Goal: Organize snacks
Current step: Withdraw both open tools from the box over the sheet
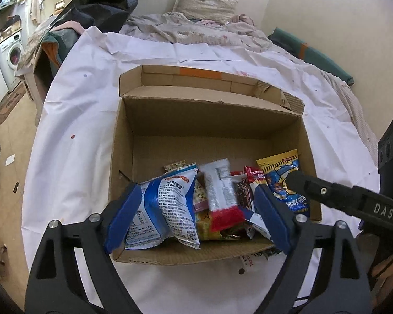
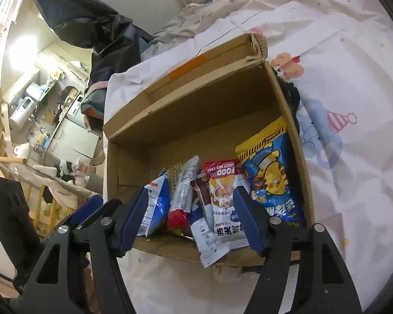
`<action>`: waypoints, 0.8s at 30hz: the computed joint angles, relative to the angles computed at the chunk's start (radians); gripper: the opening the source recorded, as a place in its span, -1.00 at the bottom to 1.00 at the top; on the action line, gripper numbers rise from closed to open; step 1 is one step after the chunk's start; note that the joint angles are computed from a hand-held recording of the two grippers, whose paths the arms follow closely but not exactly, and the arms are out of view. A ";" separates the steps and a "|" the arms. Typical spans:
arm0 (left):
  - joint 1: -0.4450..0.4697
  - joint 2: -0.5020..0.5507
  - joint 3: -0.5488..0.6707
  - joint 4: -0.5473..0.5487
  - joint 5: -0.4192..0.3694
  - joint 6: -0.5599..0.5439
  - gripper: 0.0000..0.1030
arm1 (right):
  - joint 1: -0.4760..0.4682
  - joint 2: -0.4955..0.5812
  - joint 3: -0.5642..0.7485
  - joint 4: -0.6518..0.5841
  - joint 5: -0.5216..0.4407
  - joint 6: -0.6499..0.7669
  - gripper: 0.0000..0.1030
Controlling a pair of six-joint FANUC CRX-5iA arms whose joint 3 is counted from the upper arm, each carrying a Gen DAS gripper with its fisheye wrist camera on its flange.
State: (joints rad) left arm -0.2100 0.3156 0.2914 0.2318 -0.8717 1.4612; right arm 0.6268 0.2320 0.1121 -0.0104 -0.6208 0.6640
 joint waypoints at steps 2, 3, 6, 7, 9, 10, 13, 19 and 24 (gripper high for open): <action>0.000 -0.003 -0.004 -0.003 0.004 -0.002 0.66 | -0.001 -0.002 -0.002 0.001 0.003 0.000 0.37; 0.000 -0.005 -0.005 -0.007 0.006 -0.001 0.66 | -0.002 -0.003 -0.001 -0.003 0.001 0.004 0.37; 0.002 -0.006 -0.006 -0.008 0.005 0.006 0.66 | 0.000 -0.006 -0.004 0.010 -0.005 0.001 0.37; 0.002 -0.008 -0.008 -0.007 0.006 0.007 0.66 | 0.001 -0.008 -0.007 0.012 -0.004 0.000 0.37; 0.003 -0.013 -0.013 -0.011 0.012 0.008 0.66 | 0.002 -0.013 -0.011 0.018 -0.004 -0.003 0.37; 0.005 -0.020 -0.020 -0.014 0.017 0.007 0.66 | 0.004 -0.015 -0.015 0.030 -0.006 -0.012 0.37; 0.010 -0.036 -0.038 -0.015 0.027 0.002 0.66 | 0.009 -0.029 -0.032 0.043 0.001 -0.027 0.37; 0.014 -0.066 -0.065 -0.024 0.044 -0.020 0.66 | 0.021 -0.061 -0.069 0.069 0.014 -0.070 0.37; 0.015 -0.098 -0.094 -0.027 0.065 -0.036 0.67 | 0.036 -0.092 -0.107 0.118 0.009 -0.121 0.37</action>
State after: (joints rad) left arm -0.1951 0.2180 0.1969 0.2047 -0.8068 1.4256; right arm 0.6632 0.1396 0.0047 0.1073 -0.6121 0.5431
